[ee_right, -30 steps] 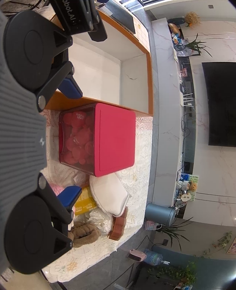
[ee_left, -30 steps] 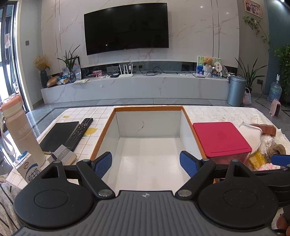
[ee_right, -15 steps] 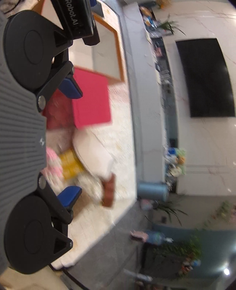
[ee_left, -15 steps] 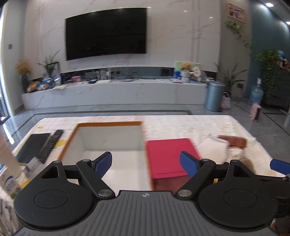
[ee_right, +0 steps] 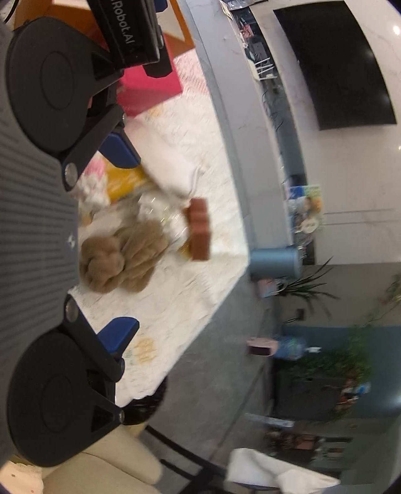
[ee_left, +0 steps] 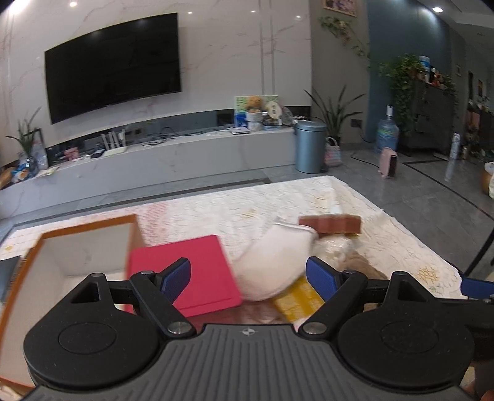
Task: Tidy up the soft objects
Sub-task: 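Grasp the pink knitted plush with the left tool while the right tool grasps the brown fuzzy plush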
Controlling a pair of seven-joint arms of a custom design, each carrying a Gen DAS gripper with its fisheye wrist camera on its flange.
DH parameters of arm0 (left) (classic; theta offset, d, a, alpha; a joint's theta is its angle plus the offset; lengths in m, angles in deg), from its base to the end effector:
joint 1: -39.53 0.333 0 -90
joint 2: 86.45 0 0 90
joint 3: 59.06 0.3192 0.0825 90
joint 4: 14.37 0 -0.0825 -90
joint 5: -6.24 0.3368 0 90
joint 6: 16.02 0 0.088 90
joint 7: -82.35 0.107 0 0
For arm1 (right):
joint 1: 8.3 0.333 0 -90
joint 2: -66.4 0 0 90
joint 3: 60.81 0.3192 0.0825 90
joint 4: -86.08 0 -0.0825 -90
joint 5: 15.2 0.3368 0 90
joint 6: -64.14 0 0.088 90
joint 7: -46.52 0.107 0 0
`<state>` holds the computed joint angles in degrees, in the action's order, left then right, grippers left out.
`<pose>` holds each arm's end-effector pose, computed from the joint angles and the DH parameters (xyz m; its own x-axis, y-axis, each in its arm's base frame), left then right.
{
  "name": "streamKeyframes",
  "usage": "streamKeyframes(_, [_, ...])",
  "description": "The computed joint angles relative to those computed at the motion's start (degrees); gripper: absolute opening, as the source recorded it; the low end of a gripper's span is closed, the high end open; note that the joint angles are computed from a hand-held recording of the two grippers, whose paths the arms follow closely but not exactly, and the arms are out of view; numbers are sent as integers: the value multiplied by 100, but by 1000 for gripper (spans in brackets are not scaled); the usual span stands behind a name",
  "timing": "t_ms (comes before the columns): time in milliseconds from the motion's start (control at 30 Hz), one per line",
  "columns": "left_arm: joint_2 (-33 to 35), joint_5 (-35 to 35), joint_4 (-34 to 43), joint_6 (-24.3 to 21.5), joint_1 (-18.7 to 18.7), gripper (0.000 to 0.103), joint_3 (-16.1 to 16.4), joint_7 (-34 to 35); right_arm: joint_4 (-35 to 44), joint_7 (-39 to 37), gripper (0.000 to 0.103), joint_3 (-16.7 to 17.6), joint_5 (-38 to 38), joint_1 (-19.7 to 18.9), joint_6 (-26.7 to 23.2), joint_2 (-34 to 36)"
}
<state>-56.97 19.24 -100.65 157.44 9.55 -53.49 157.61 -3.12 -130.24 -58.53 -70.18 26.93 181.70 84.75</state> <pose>0.6268 -0.3223 0.5141 -0.3891 -0.9205 -0.0344 -0.4754 0.2327 -0.8484 0.5344 0.3498 0.5186 -0.5353 -0.8440 -0.0345 -0.5210 0.3621 -0.7729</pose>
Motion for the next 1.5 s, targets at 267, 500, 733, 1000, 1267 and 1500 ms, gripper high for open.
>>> streamKeyframes(267, [487, -57, 255, -53, -3, 100, -198, 444, -1077, 1134, 98, -33, 431, -559, 808, -485])
streamKeyframes(500, [847, -614, 668, -426, 631, 99, -1246, 1787, -1082, 868, 81, 2, 827, -925, 1782, -277])
streamKeyframes(733, [1084, -1038, 1114, -1143, 594, 99, -1322, 2247, -153, -401, 82, -67, 1750, -988, 1490, 451])
streamKeyframes(1000, [1604, -1494, 2211, -2453, 627, 99, -1480, 1941, 777, -1359, 81, -236, 2546, -907, 925, 1128])
streamKeyframes(1267, [1496, -1092, 1920, -2372, 392, 99, -1197, 1613, 607, -1098, 64, -424, 2618, -817, 1099, 1091])
streamKeyframes(1500, [1266, -1089, 1454, -2005, 493, 98, -1302, 1656, -416, -62, 60, -539, 2072, -834, 2303, 567])
